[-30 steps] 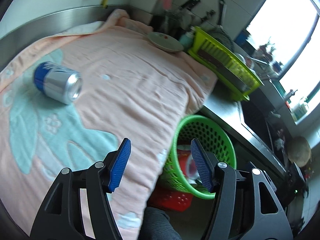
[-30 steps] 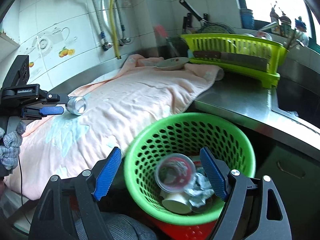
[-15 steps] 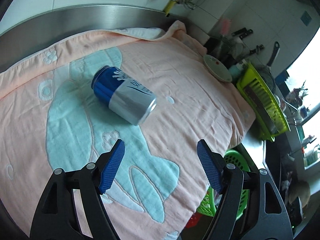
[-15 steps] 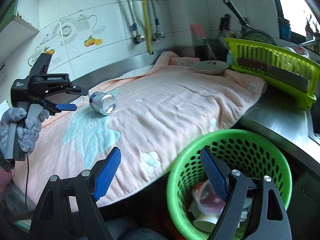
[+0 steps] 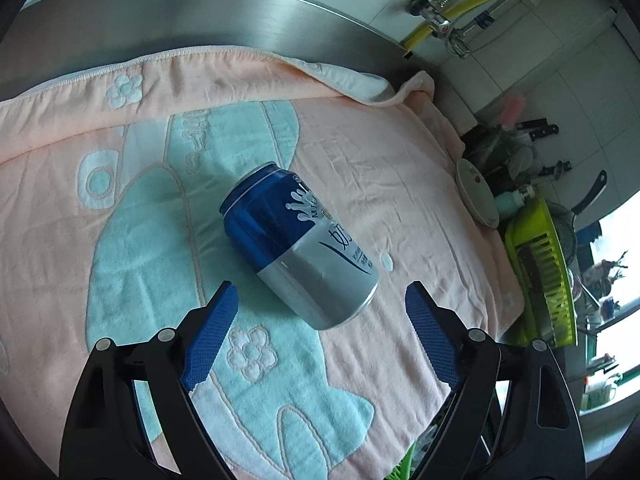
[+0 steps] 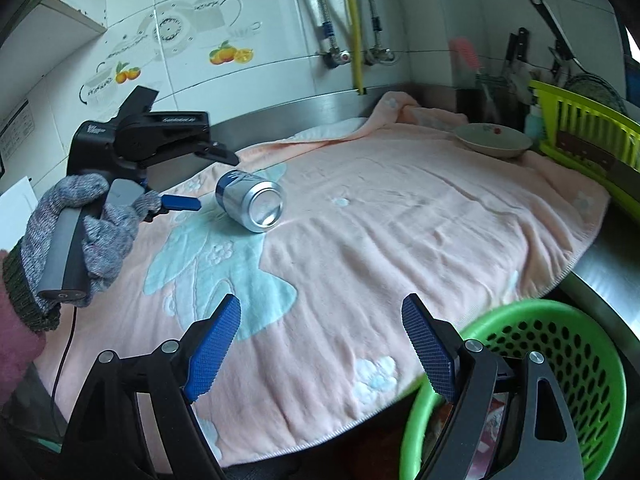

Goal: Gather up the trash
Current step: 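Reach the left tool to the blue-silver can and close on it, then carry the blue-silver can to the basket and open the left tool to drop it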

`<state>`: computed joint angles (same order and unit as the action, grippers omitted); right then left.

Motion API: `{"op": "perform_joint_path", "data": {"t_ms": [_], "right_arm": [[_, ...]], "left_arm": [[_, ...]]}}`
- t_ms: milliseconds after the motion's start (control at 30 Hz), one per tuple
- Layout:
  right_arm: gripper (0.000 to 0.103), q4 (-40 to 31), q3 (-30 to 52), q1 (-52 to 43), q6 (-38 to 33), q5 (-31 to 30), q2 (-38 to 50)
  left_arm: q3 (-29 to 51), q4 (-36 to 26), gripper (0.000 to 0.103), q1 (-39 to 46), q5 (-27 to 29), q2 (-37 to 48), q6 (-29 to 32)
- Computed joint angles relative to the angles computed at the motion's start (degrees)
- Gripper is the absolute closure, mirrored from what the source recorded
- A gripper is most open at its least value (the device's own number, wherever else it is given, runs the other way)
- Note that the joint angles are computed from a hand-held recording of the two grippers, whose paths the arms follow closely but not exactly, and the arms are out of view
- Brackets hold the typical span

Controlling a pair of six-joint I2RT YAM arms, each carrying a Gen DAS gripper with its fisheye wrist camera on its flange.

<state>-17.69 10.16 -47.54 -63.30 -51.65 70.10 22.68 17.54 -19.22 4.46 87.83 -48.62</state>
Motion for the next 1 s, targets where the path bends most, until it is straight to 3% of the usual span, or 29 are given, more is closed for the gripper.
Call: {"op": "perform_joint_path", "data": {"t_ms": [333,600,800,1000], "right_arm": [[0.023,20.02,-1.42,17.48,19.23,5.04,4.03],[0.023,33.46,-0.58,26.52,27.16,9.35,14.42],[0.023,39.77,-0.49,30.40,30.34,11.77,19.62],[0.031,39.56,-1.66,30.45,30.52,11.64,18.31]], "left_arm": [[7.27,1.44,0.019,2.92,2.55,11.70,-3.94],[13.48,-2.45,0.019,3.67,2.24,17.76,-4.02],[14.08,-1.35,0.019,4.30,3.14,19.48,-3.04],[13.34,-1.35,0.022,3.21,4.04,18.53,0.03]]}}
